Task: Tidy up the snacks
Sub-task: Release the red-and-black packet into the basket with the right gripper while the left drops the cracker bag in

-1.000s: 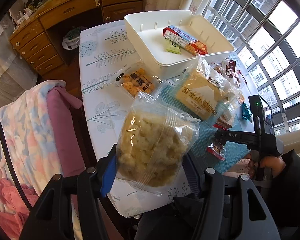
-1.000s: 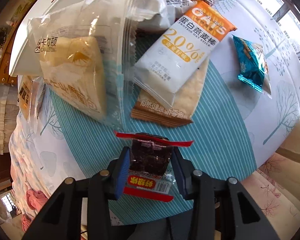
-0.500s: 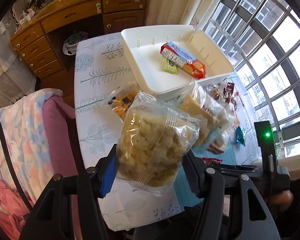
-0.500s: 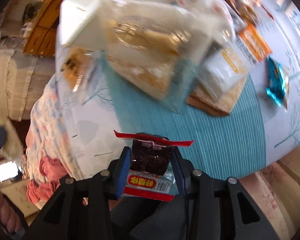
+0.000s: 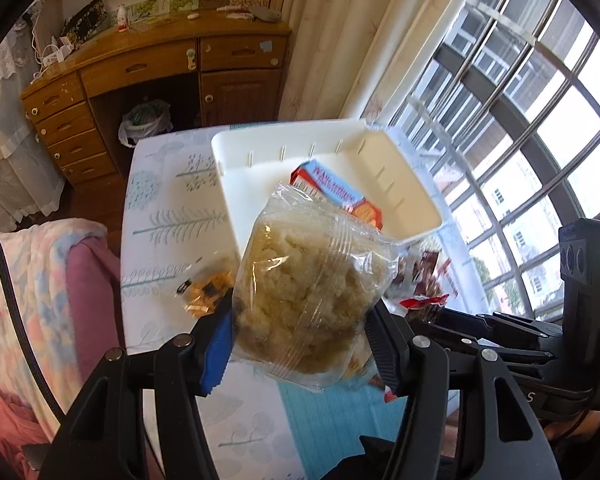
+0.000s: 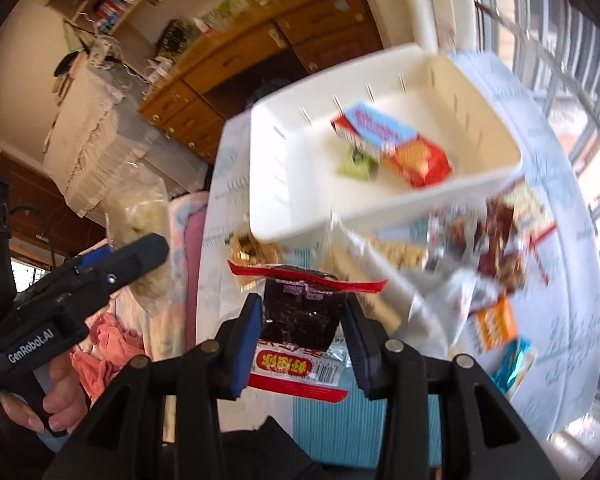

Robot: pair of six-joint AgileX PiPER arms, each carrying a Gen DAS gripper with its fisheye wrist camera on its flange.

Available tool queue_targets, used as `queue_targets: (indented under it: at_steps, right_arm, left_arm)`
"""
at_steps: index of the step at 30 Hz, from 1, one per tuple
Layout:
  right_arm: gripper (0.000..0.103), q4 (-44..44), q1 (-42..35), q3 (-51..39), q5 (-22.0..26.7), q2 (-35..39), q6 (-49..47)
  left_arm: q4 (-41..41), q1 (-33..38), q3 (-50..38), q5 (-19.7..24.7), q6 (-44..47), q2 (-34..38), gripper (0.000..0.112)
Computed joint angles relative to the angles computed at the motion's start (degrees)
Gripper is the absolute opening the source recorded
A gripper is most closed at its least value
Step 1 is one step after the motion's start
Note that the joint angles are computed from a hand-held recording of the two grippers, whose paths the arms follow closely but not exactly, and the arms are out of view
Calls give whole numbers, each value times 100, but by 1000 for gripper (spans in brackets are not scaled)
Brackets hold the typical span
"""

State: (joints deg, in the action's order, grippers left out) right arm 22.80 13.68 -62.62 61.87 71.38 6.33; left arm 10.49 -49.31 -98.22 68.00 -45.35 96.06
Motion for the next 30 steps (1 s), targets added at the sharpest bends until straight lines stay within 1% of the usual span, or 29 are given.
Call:
queue_targets:
  at_steps: [2, 4, 7, 13, 15, 19, 21, 24, 25, 26, 27, 29, 30]
  right_arm:
    - [41, 122, -322, -156, 4, 38, -416]
    - [41, 341, -597, -278, -96, 123, -823]
    - [41, 493, -787, -618, -219, 380, -1194]
    - [41, 661, -1099, -878, -706, 632, -2035]
    - [41, 804, -1252, -865, -944, 676, -2310]
    - [41, 985, -1481, -953, -1177, 879, -2731]
    - [41, 1159, -1632, -1011, -1169, 1003, -2955]
    - [42, 1267, -1784, -1129, -1099, 1209, -3109]
    - [42, 1268, -1824, -1189, -1052, 1296, -3100]
    - [42, 1240, -1846, -1241, -1004, 1364, -3057]
    - [43, 1247, -1874, -1271, -957, 1405, -3044]
    - [51, 1283, -1948, -1356, -846, 1514, -3041]
    - [59, 1247, -1961, -1392, -830, 1545, -2994]
  left_arm:
    - [117, -16, -155, -146, -121, 112, 59]
    - [209, -14, -276, -315, -242, 204, 59]
    - [343, 18, -422, -602, -421, 348, 59]
    - [744, 89, -791, -1095, -829, 803, 59]
    - [852, 120, -877, -1222, -977, 944, 59]
    - [1019, 161, -1410, -1069, -1122, 1403, 59]
    - [988, 198, -1574, -1049, -1146, 1554, 59]
    - [992, 219, -1863, -855, -1181, 1777, 61]
    - [950, 232, -1947, -809, -1178, 1836, 67]
    - [913, 242, -1990, -795, -1194, 1869, 78]
    - [915, 235, -2011, -781, -1241, 1882, 81]
    - [949, 208, -2134, -678, -1288, 1935, 82]
    - [947, 207, -2219, -595, -1269, 1971, 82]
